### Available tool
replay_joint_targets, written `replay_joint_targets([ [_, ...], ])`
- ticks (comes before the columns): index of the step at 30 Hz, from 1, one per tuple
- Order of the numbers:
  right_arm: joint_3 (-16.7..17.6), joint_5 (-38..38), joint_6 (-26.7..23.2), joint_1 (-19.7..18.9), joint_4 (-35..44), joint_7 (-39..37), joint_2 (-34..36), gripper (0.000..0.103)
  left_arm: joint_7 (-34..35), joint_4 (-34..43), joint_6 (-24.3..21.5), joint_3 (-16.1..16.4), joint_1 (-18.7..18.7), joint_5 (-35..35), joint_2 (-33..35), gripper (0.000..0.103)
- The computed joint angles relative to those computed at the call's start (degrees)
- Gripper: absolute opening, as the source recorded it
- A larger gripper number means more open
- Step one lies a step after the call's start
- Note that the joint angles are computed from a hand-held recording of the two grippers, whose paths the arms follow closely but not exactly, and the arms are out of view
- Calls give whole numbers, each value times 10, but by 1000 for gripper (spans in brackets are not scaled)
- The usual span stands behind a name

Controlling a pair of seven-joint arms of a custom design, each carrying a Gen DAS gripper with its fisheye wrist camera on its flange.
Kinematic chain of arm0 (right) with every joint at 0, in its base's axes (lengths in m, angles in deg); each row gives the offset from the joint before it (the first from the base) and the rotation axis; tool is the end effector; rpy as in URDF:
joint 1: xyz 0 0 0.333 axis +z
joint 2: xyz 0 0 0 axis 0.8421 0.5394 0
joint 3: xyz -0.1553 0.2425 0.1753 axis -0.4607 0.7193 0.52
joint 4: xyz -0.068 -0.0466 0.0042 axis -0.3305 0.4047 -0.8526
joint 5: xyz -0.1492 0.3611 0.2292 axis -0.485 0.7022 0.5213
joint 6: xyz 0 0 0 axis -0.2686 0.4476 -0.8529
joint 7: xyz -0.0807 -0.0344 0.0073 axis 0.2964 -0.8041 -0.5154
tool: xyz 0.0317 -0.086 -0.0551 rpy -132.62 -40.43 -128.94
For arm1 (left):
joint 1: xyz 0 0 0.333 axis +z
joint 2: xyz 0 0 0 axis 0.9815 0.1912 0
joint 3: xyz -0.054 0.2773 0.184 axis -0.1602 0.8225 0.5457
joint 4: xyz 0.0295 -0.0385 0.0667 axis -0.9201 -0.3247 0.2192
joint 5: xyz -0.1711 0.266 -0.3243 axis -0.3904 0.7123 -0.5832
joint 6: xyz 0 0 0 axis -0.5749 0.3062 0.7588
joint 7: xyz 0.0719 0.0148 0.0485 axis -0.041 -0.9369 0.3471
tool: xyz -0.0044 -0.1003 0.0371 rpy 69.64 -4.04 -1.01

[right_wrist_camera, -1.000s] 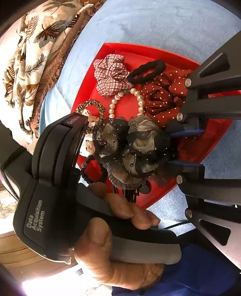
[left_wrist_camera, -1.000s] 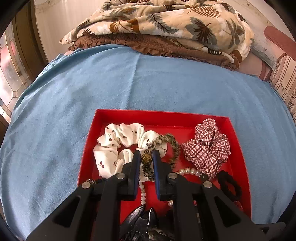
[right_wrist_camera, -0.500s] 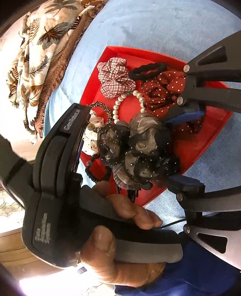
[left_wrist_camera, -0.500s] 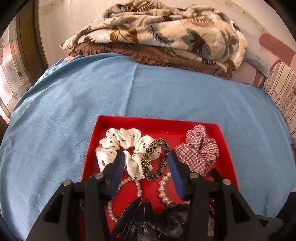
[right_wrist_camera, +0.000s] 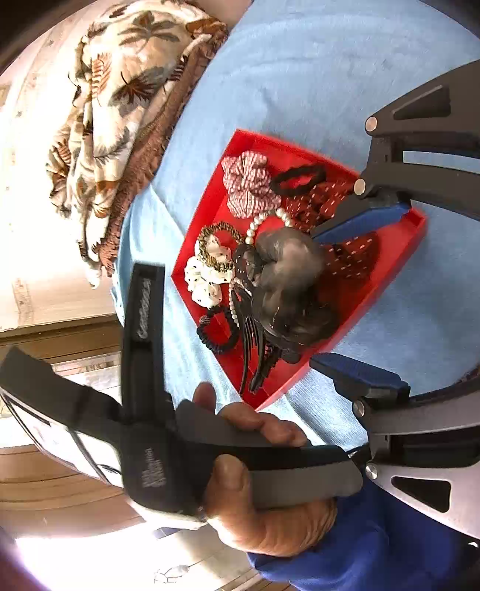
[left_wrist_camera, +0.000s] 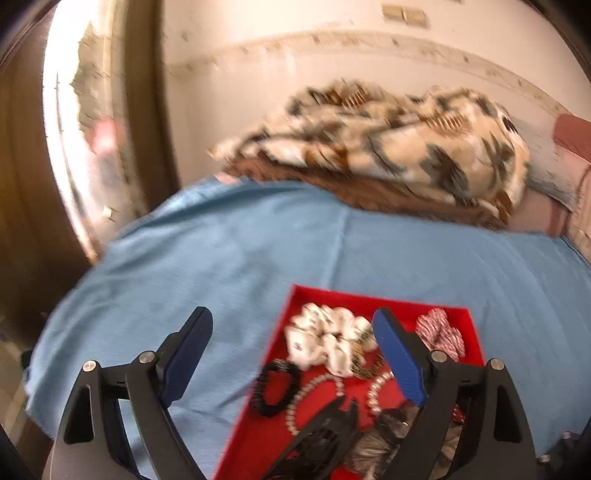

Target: Organize jewelry

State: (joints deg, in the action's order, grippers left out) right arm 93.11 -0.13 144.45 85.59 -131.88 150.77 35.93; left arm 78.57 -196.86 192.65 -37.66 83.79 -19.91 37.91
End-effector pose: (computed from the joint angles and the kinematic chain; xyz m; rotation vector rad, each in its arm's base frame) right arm 0.4302 0.3099 0.5816 -1.9707 1.3413 -0.4498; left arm 0.5199 -0.2191 0.6085 -1.5403 1.6496 -0.8538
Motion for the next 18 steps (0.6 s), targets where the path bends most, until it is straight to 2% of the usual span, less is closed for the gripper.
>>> replay_joint_targets([
  [2,6,-10,-2,-9,-18,12,-25,70,-89,-14,7,-46,56,78,-35,99],
  [4,9,-20,-7,-17,-33,27,-46,71,-197,-37,18,-101,124,163,-93,102],
  [6,11,-28,-12,-25,-49,44,-67,71,-229,-51,11,-117,141,181,-129,103],
  [10,12,-41,-27,-40,-72,75,-101,71,-205,-82,-6,-89,97,119,-170,103],
  [12,15,-49,-34,-48,-82,92,-116,71,-164,-97,-23,-58,50,58,-181,103],
  [14,20,-60,-41,-57,-89,110,-129,71,-135,-106,-35,-42,21,11,-189,103],
  [18,30,-85,-55,-76,-99,146,-149,72,-112,-116,-79,-59,13,-37,-223,103],
])
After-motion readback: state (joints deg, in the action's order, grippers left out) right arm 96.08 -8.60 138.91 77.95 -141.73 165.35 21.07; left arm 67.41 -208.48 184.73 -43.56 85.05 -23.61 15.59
